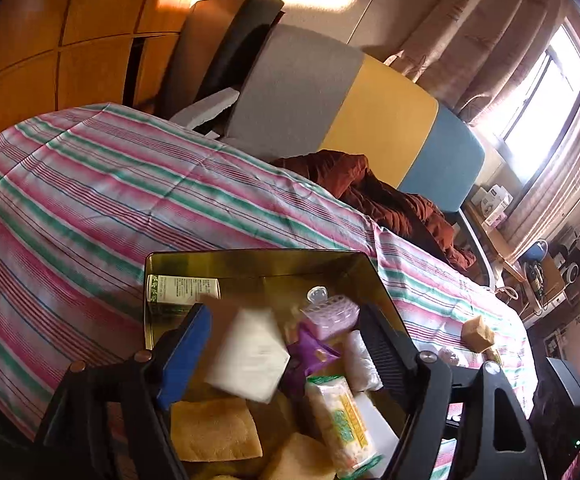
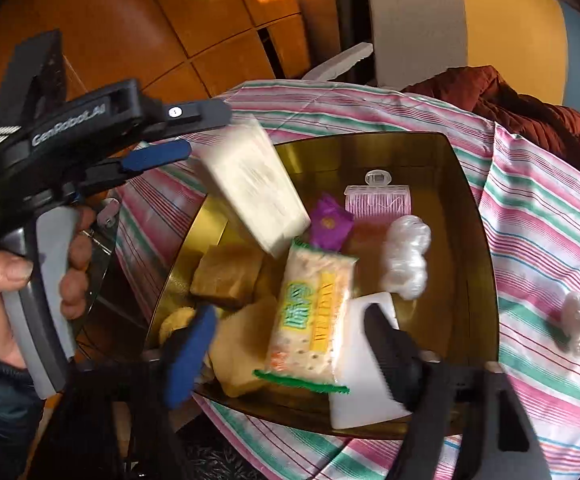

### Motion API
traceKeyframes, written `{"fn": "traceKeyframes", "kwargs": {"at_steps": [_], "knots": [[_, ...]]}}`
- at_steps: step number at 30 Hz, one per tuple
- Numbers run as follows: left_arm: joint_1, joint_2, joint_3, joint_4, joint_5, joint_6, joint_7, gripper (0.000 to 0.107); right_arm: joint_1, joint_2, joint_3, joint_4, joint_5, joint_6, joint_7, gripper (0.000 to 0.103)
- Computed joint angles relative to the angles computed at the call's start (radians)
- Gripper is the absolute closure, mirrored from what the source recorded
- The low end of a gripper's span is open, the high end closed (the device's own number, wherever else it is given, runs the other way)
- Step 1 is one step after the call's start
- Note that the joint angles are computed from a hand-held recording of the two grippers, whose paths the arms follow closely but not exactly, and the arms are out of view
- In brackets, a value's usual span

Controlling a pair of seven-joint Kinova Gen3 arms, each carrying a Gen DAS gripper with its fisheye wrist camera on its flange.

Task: Organize objects
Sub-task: 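Carry the box and biscuit pack to the gold tray and release both, then move both tools away from the tray toward the remaining items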

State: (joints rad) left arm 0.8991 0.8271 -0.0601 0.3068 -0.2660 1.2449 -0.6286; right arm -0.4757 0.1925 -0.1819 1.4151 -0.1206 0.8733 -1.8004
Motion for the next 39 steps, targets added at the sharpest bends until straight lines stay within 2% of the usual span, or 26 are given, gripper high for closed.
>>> {"fn": "traceKeyframes", "kwargs": {"at_steps": [3,5,8,12,14,15,17,20,23,25,27,29,34,39], "knots": [[0.023,-0.025,-0.021,0.071,-0.027,-0.029,0.036,0.029,0.043,-0.010,-0.084,0.019,0.095,-0.012,-0.077,0.015],[0.043,-0.044,-0.032,0.121,-0.054,-0.042,0.062,0.029,0.014,-0.029,-0.084,0.044,0.176,-0.038,-0.117,0.006],[0.077,-0.073,-0.050,0.194,-0.108,-0.051,0.108,0.029,-0.119,-0.071,0.015,0.096,0.298,-0.085,-0.169,0.001],[0.139,-0.093,-0.066,0.249,-0.200,-0.023,0.162,0.029,-0.305,-0.112,0.156,0.150,0.461,-0.133,-0.285,0.000],[0.176,-0.087,-0.078,0.243,-0.254,0.015,0.170,0.029,-0.342,-0.114,0.171,0.163,0.542,-0.131,-0.367,0.000],[0.196,-0.082,-0.085,0.239,-0.283,0.032,0.173,0.029,-0.332,-0.109,0.156,0.153,0.567,-0.107,-0.407,0.000],[0.232,-0.064,-0.099,0.215,-0.336,0.074,0.171,0.029,-0.258,-0.096,0.088,0.138,0.567,-0.082,-0.452,0.000],[0.253,-0.043,-0.101,0.176,-0.371,0.115,0.161,0.029,-0.119,-0.111,-0.008,0.158,0.475,-0.133,-0.429,0.000],[0.259,-0.016,-0.103,0.116,-0.378,0.160,0.150,0.029,-0.021,-0.140,-0.095,0.206,0.490,-0.189,-0.495,0.001],[0.263,-0.006,-0.110,0.090,-0.375,0.182,0.170,0.029,-0.044,-0.166,-0.087,0.246,0.568,-0.218,-0.569,0.001],[0.268,-0.017,-0.115,0.112,-0.370,0.169,0.204,0.029,-0.107,-0.186,-0.048,0.266,0.650,-0.217,-0.601,0.000],[0.269,-0.014,-0.115,0.107,-0.370,0.180,0.219,0.029,-0.106,-0.184,-0.082,0.267,0.716,-0.188,-0.635,0.000],[0.276,0.040,-0.124,-0.010,-0.367,0.267,0.171,0.031,-0.109,-0.161,-0.102,0.244,0.722,-0.124,-0.641,0.000],[0.265,0.143,-0.143,-0.237,-0.328,0.397,0.069,0.029,-0.126,-0.166,-0.099,0.257,0.743,-0.102,-0.664,0.000]]}}
